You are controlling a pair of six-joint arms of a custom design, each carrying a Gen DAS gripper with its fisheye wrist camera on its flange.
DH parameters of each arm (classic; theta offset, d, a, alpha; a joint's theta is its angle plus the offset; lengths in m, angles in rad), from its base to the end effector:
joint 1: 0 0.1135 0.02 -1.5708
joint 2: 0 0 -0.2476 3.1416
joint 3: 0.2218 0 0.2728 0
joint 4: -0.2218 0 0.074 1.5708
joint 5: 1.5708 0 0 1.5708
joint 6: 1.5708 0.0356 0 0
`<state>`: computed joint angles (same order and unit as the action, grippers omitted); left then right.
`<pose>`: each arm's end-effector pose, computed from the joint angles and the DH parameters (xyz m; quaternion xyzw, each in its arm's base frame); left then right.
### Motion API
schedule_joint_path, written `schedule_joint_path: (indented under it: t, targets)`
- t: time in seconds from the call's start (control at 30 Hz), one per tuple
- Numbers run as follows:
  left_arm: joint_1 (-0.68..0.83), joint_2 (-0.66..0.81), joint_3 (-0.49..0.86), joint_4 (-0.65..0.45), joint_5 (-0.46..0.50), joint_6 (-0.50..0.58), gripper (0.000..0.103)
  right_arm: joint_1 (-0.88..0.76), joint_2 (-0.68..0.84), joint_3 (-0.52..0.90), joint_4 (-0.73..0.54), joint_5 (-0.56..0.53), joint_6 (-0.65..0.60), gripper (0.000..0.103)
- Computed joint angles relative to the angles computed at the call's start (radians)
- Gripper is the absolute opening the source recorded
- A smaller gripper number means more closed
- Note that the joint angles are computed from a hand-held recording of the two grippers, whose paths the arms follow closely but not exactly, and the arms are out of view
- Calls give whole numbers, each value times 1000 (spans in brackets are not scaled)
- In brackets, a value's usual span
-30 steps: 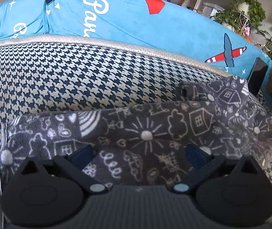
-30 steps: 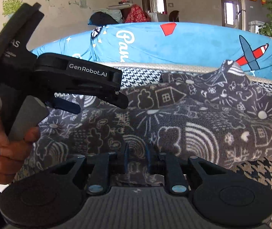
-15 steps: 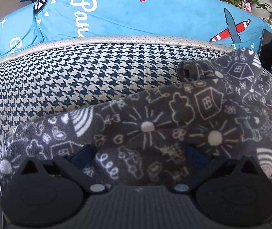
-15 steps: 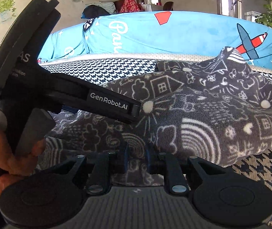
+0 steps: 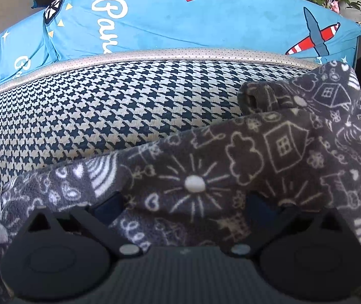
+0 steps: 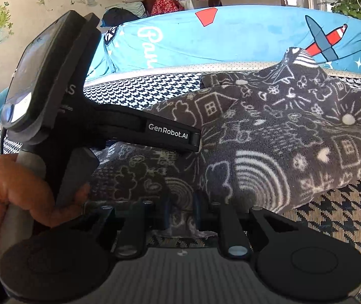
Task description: Fold clothes
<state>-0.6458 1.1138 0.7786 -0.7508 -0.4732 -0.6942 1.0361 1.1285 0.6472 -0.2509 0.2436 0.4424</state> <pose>0.1943 -0.1261 0.2113 -0.0791 0.9421 0.0334 0.3242 0.1391 0.2180 0.1947 -0.2179 0.8814 0.1903 0.3734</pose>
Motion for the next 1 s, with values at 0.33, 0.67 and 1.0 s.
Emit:
schedule_joint_path:
  t: [0.33, 0.67, 1.0]
  targets:
    - [57, 82, 44, 30, 20, -29, 103, -10, 2, 9, -8, -9, 16, 17]
    - [135, 144, 97, 56, 69, -54, 103, -13, -1, 7, -7, -7, 16, 17]
    - [165, 159, 106, 70, 84, -48, 103, -25, 6, -1, 17, -22, 9, 17]
